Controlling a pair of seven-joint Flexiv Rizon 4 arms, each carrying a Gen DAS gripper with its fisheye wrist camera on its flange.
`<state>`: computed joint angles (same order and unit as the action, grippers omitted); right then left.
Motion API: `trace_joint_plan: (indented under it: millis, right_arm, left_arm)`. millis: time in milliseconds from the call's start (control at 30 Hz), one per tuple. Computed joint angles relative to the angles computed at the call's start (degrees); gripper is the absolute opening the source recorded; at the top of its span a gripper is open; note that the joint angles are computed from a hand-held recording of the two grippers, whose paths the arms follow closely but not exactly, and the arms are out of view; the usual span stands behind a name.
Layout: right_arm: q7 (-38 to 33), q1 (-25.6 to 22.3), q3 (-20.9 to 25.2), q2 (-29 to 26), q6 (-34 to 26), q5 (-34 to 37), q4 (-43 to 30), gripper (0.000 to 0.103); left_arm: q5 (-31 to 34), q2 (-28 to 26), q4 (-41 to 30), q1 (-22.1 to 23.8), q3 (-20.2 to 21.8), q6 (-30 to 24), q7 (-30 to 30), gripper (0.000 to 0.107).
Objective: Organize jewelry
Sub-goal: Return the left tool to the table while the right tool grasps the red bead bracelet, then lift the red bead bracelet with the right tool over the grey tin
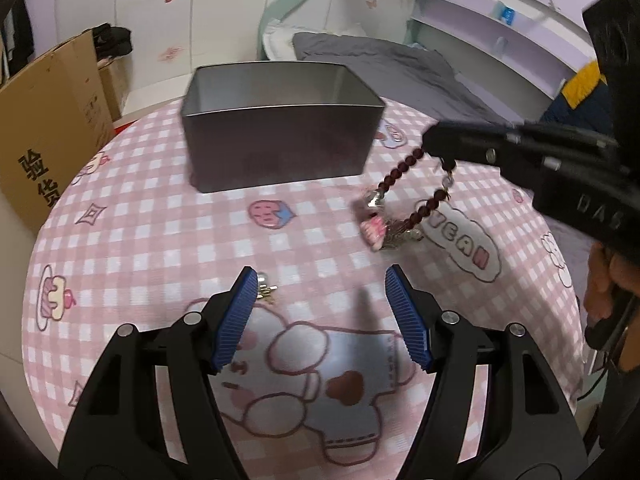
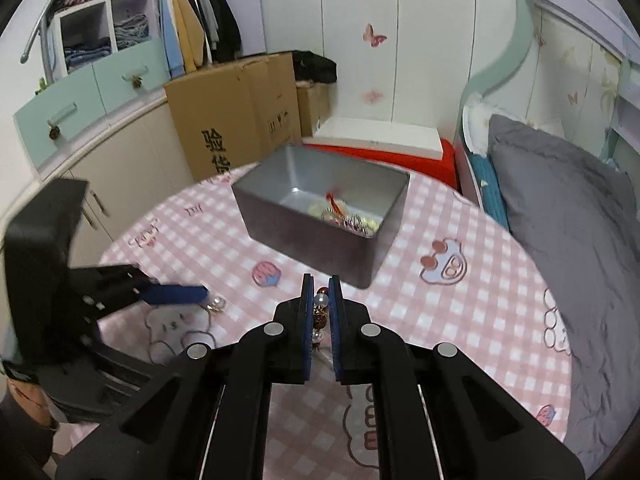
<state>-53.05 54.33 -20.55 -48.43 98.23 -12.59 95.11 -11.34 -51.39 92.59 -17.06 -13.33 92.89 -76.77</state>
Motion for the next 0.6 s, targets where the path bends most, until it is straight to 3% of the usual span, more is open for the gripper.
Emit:
trace_joint_plan:
  millis: [333,400,600]
  right_arm:
    - [-0.8,2.8,-3.0,1.2,2.6,2.4,1.7,0.006]
    - [-1.5,2.5,-2.5,1.5,3.0,2.8,1.5,0.006]
    - [-3.8,2.4,-1.7,2.2,4.4,4.4,1.3,0.006]
  left_arm:
    - [1.0,-2.0,-3.2,0.6,-3.8,-2.4,5.0,0.057]
    - [0.7,-2.6,-3.1,2.3,-6.4,-1.6,6.1,0.056]
    - [0.1,-3.6,-5.4,1.9,-7.2,-1.6,7.6,0.048]
